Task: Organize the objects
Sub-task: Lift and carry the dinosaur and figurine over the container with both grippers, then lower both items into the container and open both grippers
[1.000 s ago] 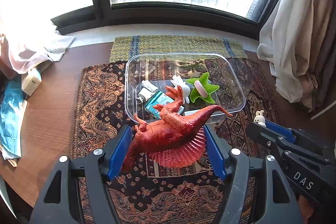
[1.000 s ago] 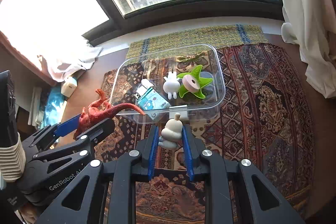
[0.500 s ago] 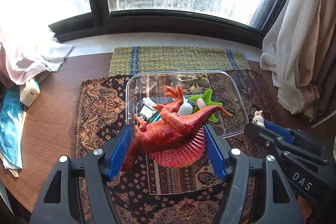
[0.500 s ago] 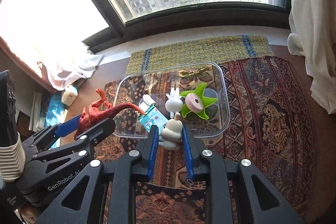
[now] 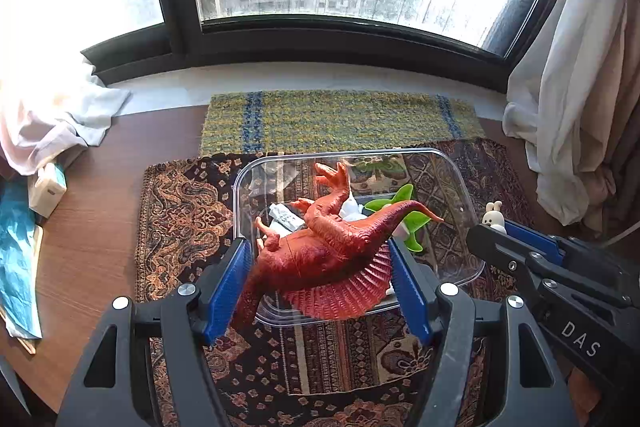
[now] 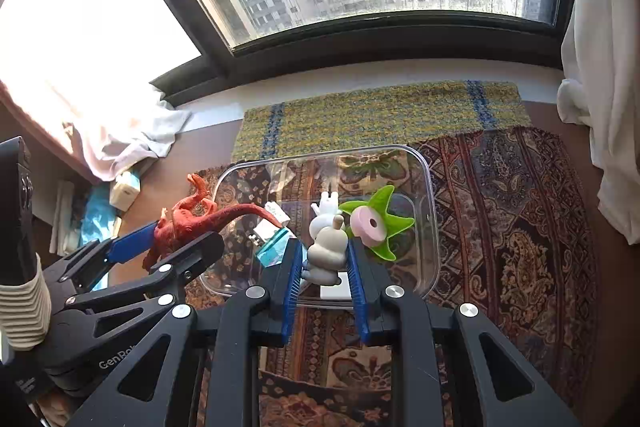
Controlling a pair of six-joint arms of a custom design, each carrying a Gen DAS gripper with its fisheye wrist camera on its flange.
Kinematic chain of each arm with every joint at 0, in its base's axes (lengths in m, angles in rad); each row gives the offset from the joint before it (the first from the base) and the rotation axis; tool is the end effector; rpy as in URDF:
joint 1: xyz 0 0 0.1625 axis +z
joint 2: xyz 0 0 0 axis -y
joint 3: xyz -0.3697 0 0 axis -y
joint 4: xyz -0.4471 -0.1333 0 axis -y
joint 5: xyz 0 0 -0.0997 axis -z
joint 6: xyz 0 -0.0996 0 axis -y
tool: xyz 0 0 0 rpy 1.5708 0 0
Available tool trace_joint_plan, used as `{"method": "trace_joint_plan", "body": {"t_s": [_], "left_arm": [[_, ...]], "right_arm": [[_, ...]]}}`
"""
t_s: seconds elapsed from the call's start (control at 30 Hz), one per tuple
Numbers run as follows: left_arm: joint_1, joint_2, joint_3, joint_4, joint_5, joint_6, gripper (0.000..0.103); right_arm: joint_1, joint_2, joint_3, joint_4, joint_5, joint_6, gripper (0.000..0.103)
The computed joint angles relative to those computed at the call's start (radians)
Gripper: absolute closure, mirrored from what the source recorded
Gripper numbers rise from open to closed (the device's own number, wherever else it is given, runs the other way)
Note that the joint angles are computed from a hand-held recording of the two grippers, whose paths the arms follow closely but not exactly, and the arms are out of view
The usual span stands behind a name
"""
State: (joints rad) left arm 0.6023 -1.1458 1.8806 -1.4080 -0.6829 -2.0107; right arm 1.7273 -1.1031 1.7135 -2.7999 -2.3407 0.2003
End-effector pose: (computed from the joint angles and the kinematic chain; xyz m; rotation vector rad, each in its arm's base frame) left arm -0.2904 -0.4552 0.0824 -0.6096 1.9995 -0.8863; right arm 0.1654 -0.6377 0.2358 -0.3544 -2.3340 0.9047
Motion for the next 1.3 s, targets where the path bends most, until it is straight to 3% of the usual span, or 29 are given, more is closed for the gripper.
{"method": "trace_joint_plan", "body": {"t_s": [0.87,1.07,1.13,1.3], "left_arm": [[0.119,-0.010,0.024,-0.155,0.018,0.181,0.037],[0.113,-0.002,0.002,-0.069,0.013,0.125,0.036],[0.109,-0.001,-0.003,-0.041,0.007,0.099,0.035],[0.094,-0.002,-0.008,0.014,-0.012,0.034,0.028]], "right_arm": [[-0.092,0.065,-0.114,0.147,0.062,0.051,0.079],[-0.095,0.061,-0.115,0.167,0.059,0.080,0.077],[-0.090,0.061,-0.113,0.161,0.040,0.087,0.069],[-0.073,0.060,-0.107,0.164,0.001,0.090,0.069]]}}
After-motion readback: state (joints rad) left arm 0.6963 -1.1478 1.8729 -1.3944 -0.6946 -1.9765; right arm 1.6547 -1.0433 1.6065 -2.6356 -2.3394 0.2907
